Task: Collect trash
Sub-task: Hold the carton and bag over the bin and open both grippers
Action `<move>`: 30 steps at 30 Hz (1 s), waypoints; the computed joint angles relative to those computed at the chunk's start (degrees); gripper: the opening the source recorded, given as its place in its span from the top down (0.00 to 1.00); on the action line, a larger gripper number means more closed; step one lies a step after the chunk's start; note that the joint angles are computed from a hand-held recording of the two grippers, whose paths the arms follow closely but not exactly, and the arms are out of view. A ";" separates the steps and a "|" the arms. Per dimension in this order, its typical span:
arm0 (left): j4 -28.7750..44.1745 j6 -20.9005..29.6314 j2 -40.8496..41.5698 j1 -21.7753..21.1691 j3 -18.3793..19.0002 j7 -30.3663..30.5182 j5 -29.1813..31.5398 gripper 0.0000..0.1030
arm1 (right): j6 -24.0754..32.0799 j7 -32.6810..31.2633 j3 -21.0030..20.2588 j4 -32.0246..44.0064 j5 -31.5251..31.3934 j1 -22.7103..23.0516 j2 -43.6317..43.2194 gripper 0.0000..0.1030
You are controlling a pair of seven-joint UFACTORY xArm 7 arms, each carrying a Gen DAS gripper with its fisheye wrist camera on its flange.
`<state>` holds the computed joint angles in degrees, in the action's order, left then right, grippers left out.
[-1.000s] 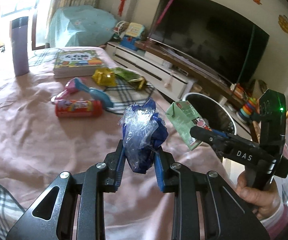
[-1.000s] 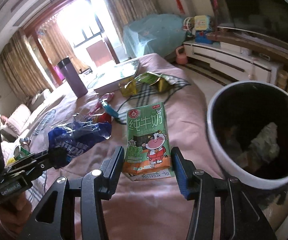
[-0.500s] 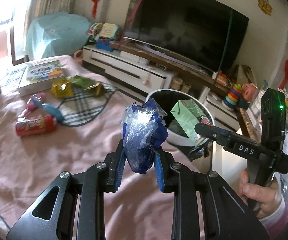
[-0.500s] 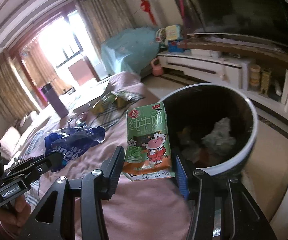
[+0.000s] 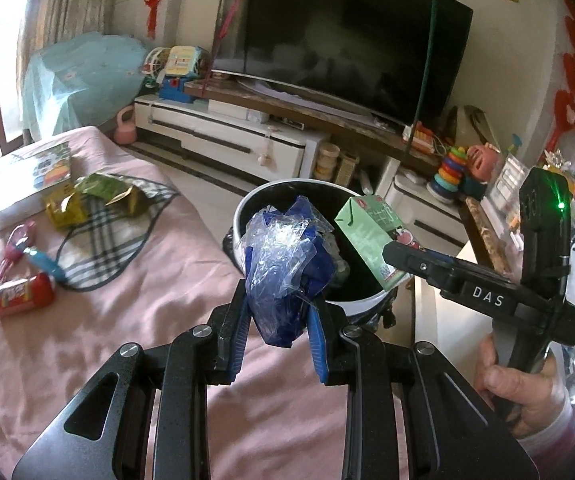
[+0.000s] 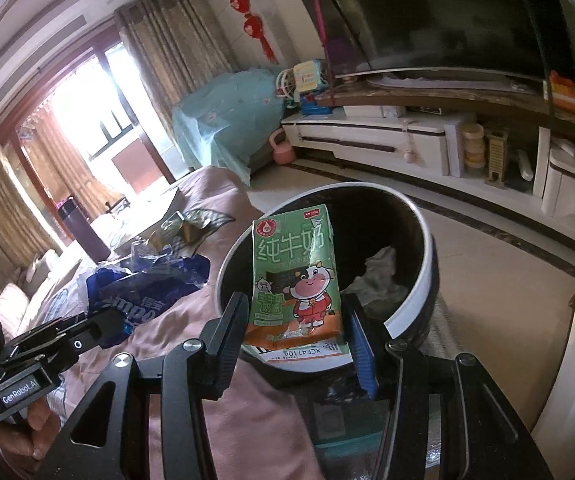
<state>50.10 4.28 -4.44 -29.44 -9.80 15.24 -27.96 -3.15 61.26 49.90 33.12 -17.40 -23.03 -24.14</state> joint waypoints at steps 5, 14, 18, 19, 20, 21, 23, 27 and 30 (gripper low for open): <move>2.90 1.01 2.59 1.14 -1.37 -3.13 4.54 0.76 | -0.20 -0.82 -2.07 -0.32 0.03 0.78 0.26 0.52; 5.96 2.02 6.07 3.12 -2.95 -8.48 11.64 0.76 | -0.36 -2.57 -3.50 0.06 -0.03 0.63 1.97 0.52; 7.67 2.73 7.60 3.91 -3.47 -9.54 13.19 0.76 | -0.28 -3.24 -3.93 0.56 -0.26 0.51 3.17 0.52; 8.24 3.15 8.03 4.01 -3.57 -9.95 13.63 0.76 | -0.16 -3.24 -3.73 0.74 -0.40 0.30 3.27 0.52; 8.64 3.41 8.40 4.18 -3.74 -10.04 13.65 0.76 | -0.18 -3.36 -3.83 0.91 -0.58 0.23 3.56 0.52; 9.07 3.67 8.79 4.35 -3.90 -10.10 13.62 0.76 | -0.01 -3.32 -3.79 1.08 -0.66 0.21 3.67 0.52; 9.78 4.06 9.49 4.63 -4.18 -10.15 13.56 0.76 | 0.27 -3.27 -3.85 1.46 -1.01 0.12 3.99 0.52; 10.80 4.37 10.52 4.79 -4.33 -11.33 14.97 0.75 | 0.68 -3.17 -4.28 2.20 -2.14 -0.11 4.78 0.52; 11.49 4.67 11.15 4.96 -4.46 -11.77 15.49 0.75 | 1.10 -2.65 -4.34 2.79 -3.09 -0.26 5.23 0.52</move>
<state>61.58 8.95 6.71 -24.48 -14.26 3.48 -12.47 -2.05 58.61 45.56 35.91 -20.49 -23.29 -18.91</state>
